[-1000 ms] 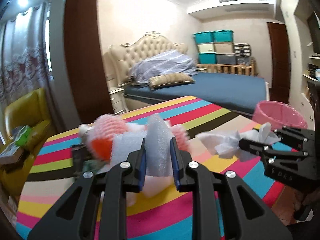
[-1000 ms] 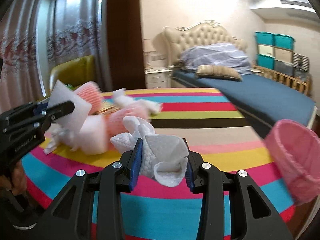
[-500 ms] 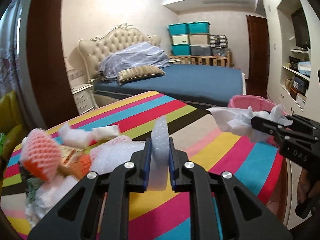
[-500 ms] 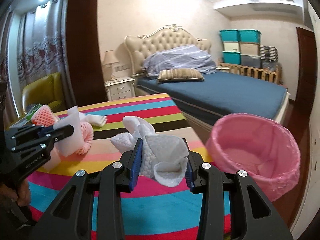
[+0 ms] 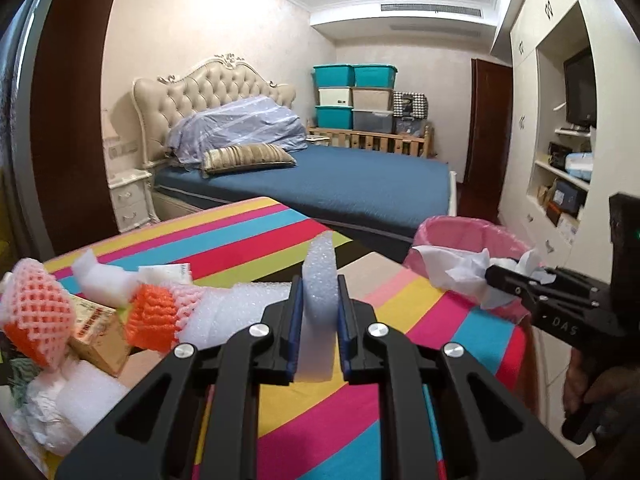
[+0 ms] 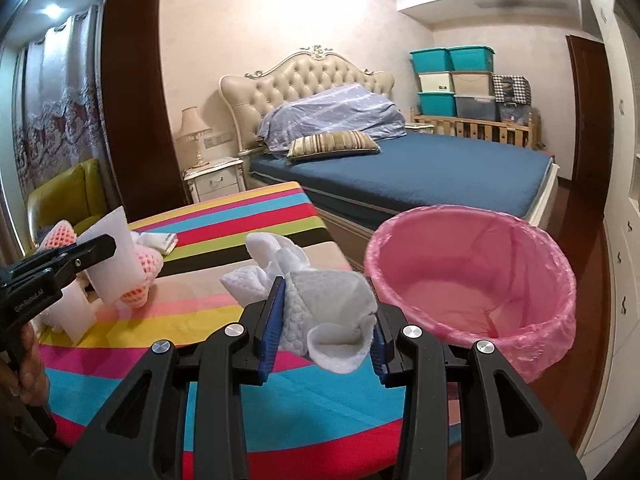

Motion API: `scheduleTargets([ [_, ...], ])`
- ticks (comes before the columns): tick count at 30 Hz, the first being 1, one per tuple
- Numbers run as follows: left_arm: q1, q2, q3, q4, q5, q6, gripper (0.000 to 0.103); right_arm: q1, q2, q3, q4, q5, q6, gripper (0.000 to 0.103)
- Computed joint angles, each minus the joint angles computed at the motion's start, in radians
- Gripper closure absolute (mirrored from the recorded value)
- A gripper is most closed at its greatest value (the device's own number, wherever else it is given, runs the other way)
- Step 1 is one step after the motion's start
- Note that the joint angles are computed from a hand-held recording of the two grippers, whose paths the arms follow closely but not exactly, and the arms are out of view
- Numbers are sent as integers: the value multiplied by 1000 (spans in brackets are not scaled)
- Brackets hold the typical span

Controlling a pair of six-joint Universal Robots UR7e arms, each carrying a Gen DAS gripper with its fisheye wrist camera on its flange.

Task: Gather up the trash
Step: 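Carry both foam pieces to the pink wastebasket and open both grippers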

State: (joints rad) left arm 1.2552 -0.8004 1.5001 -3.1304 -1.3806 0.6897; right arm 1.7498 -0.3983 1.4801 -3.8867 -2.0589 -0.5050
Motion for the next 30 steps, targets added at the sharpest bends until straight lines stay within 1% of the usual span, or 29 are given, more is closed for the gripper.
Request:
scheduleTargets([
  [3,-2,6,-12,22,-29,-16,88,-5,-7,10,-28,-8,5,66],
  [7,-15,28,-28,30,-43,-16,88,-14,-29,40,-88,-19,-2,66],
  [10,-35,53,-54,61,-47,-11,88,-26,-42,44,-117,-39,-11,66],
  [14,-72,108,-105,106,-70,10,88,-49,-64,41,-125,-73,7,66],
  [18,-105,190,-208,198,-92,-15,88,-74,-78,25,-113,-107,-1,65],
  [24,-141,322,-404,369,-158,-94,88,-107,-83,3,-98,-135,-16,65],
  [29,-159,440,-564,490,-172,-148,88,-132,-79,2,-91,-121,-31,61],
  [30,-160,460,-595,513,-174,-158,88,-136,-79,2,-86,-118,-35,58],
])
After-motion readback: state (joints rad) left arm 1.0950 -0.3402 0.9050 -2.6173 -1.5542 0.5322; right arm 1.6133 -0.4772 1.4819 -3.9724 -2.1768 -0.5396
